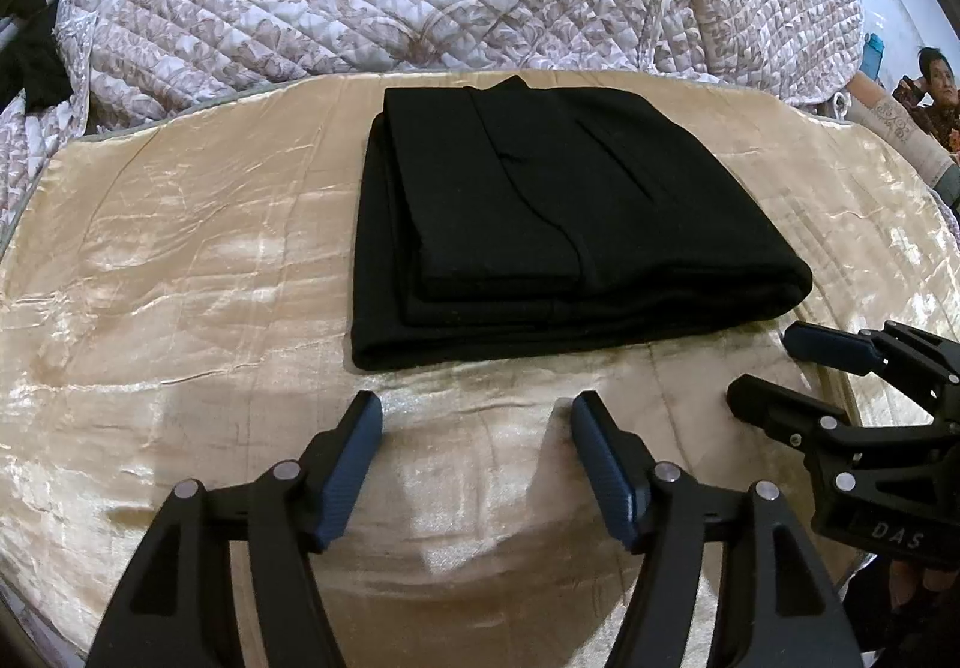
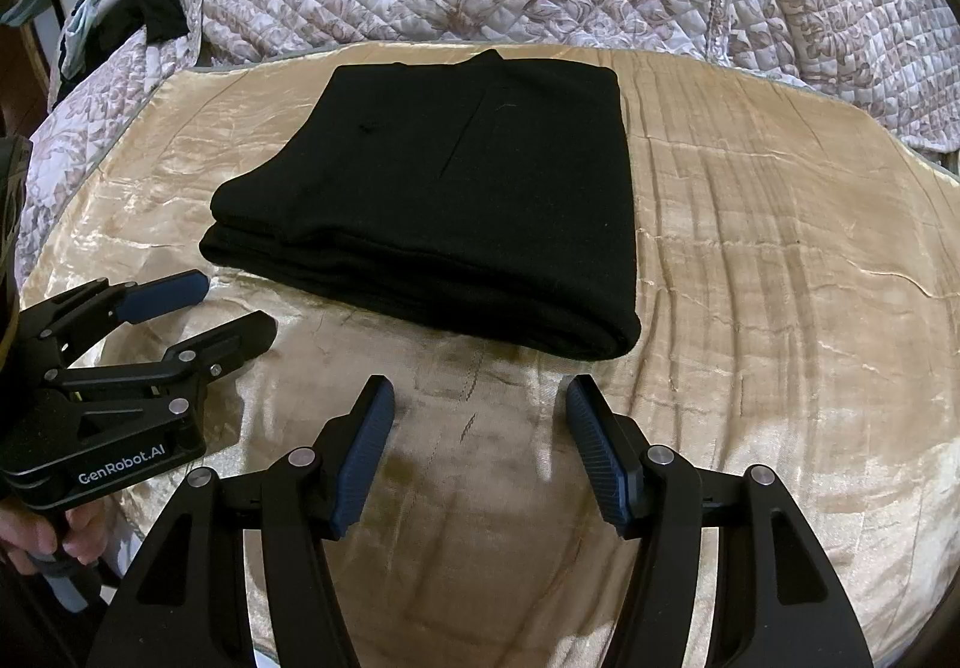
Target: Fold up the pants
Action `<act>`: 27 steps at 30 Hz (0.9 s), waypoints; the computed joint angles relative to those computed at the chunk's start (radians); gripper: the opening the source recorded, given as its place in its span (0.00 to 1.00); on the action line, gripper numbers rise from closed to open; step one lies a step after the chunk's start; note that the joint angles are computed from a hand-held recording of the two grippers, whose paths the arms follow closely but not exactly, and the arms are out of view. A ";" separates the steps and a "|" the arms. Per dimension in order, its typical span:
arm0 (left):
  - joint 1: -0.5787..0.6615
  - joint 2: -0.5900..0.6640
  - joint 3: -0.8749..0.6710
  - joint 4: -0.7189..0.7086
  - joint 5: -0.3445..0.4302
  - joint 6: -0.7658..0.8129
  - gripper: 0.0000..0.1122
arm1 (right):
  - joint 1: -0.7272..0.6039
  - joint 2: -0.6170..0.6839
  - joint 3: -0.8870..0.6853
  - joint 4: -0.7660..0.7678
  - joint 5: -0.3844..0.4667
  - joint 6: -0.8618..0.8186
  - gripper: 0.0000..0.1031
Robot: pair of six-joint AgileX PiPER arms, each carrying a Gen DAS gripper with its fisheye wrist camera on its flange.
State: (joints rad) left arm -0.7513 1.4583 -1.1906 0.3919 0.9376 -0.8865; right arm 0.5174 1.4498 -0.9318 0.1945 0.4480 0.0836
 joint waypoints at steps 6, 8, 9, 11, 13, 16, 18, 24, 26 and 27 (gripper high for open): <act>0.002 0.002 -0.008 -0.007 0.006 0.007 0.63 | 0.001 -0.001 0.001 -0.003 0.001 0.003 0.58; 0.004 0.003 -0.011 -0.016 0.008 0.015 0.64 | 0.001 -0.001 0.002 -0.004 0.000 0.005 0.59; 0.003 0.009 -0.017 -0.017 0.009 0.016 0.65 | 0.002 -0.001 0.001 -0.005 0.000 0.006 0.59; 0.001 0.012 -0.021 -0.018 0.014 0.022 0.66 | 0.001 0.000 0.001 -0.006 -0.001 0.005 0.59; 0.001 0.013 -0.024 -0.022 0.016 0.023 0.67 | 0.002 -0.001 0.002 -0.005 -0.001 0.006 0.59; 0.001 0.014 -0.026 -0.023 0.018 0.022 0.67 | 0.002 -0.002 0.002 -0.006 0.000 0.007 0.59; -0.009 0.020 -0.032 -0.013 0.026 0.009 0.68 | 0.002 0.000 0.001 -0.008 -0.001 0.008 0.59; -0.009 0.020 -0.031 -0.018 0.026 0.010 0.69 | 0.004 -0.001 0.003 -0.011 -0.002 0.013 0.59; -0.009 0.019 -0.031 -0.021 0.026 0.010 0.69 | 0.005 -0.002 0.003 -0.013 -0.002 0.016 0.59; -0.009 0.020 -0.032 -0.022 0.027 0.009 0.70 | 0.005 -0.002 0.003 -0.014 -0.002 0.016 0.59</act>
State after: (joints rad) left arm -0.7604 1.4780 -1.2222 0.3699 0.9647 -0.8773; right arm 0.5220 1.4482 -0.9292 0.1808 0.4459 0.0993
